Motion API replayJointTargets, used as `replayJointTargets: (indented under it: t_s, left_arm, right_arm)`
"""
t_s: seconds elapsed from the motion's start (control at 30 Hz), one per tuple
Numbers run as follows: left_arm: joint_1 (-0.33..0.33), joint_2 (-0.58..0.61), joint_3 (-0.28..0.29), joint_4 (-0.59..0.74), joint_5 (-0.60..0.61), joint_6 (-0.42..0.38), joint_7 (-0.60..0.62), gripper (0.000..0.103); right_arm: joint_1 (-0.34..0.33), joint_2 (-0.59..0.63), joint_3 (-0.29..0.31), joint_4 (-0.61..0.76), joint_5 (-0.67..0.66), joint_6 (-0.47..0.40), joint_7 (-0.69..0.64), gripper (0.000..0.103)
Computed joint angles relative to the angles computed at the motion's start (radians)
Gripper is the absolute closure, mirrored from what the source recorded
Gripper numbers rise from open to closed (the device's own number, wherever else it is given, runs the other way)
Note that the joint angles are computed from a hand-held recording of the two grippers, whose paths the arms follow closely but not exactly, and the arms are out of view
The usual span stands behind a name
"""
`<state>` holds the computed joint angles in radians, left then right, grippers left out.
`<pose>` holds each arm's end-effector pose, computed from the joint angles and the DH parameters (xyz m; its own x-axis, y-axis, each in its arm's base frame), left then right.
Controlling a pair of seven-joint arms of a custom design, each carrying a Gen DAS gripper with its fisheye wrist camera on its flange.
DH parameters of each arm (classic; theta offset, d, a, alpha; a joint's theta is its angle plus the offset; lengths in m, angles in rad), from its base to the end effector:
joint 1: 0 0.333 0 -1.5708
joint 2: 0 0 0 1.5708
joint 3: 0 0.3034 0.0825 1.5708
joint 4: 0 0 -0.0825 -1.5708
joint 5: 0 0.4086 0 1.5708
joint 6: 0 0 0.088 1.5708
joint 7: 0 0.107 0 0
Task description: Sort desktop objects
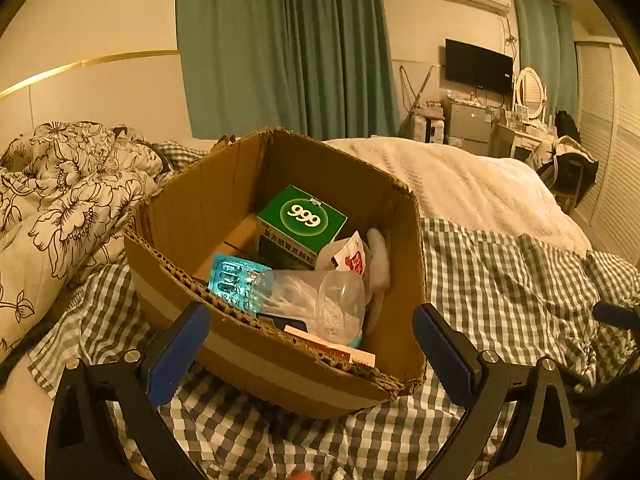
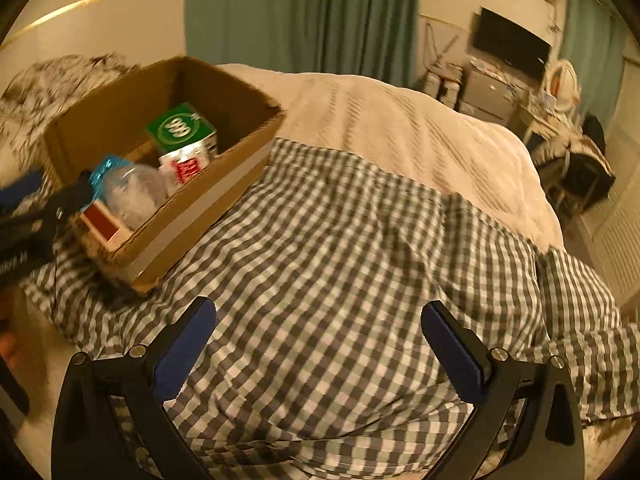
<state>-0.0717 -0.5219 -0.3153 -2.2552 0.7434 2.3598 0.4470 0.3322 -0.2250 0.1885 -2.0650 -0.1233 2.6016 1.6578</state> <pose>0.4373 -0.1947 0.6085 0.3623 -0.9303 -0.0576 -0.5385 -0.1585 -0.8276 0.4865 0.2917 0.5986 0.4647 -0.8797 0.1005 -0.6069 -0.3991 -0.6873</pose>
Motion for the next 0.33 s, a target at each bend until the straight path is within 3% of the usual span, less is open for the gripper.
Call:
replayJointTargets:
  t_s: [0.33]
  left_arm:
    - [0.0,0.005,-0.006,0.0,0.019,0.005,0.01,0.0]
  right_arm:
    - [-0.007,0.021,-0.014,0.027,0.022,-0.037,0.063,0.001]
